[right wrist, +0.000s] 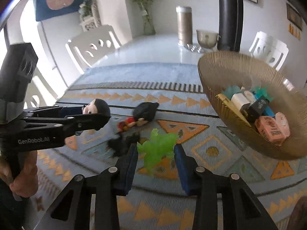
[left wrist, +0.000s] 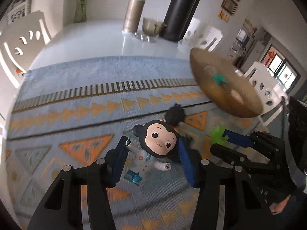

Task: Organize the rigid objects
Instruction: 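Grasp the monkey figurine with the left tool while the right grasps the green toy, then carry the monkey figurine and green toy over the woven bowl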

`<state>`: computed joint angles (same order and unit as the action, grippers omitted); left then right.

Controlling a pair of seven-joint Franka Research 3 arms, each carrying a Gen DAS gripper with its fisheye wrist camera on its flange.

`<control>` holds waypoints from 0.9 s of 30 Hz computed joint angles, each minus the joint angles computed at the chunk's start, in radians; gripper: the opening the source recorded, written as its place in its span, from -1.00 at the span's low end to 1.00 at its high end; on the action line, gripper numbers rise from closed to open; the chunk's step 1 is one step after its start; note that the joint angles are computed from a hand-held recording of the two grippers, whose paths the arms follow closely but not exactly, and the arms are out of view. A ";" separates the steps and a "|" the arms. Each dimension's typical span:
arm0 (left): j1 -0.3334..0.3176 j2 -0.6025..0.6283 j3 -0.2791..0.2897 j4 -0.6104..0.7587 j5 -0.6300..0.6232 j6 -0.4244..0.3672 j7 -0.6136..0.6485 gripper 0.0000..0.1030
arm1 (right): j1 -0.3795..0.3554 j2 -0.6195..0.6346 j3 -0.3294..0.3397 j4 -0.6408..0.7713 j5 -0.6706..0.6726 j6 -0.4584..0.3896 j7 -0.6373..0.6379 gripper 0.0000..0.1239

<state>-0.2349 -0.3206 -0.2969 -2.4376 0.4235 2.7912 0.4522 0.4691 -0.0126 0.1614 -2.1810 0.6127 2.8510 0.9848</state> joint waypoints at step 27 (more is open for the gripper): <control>-0.187 -0.047 -0.232 0.061 0.303 -0.557 -0.584 -0.04 | 0.037 -0.370 -0.121 -0.372 0.266 -0.232 -0.288 0.15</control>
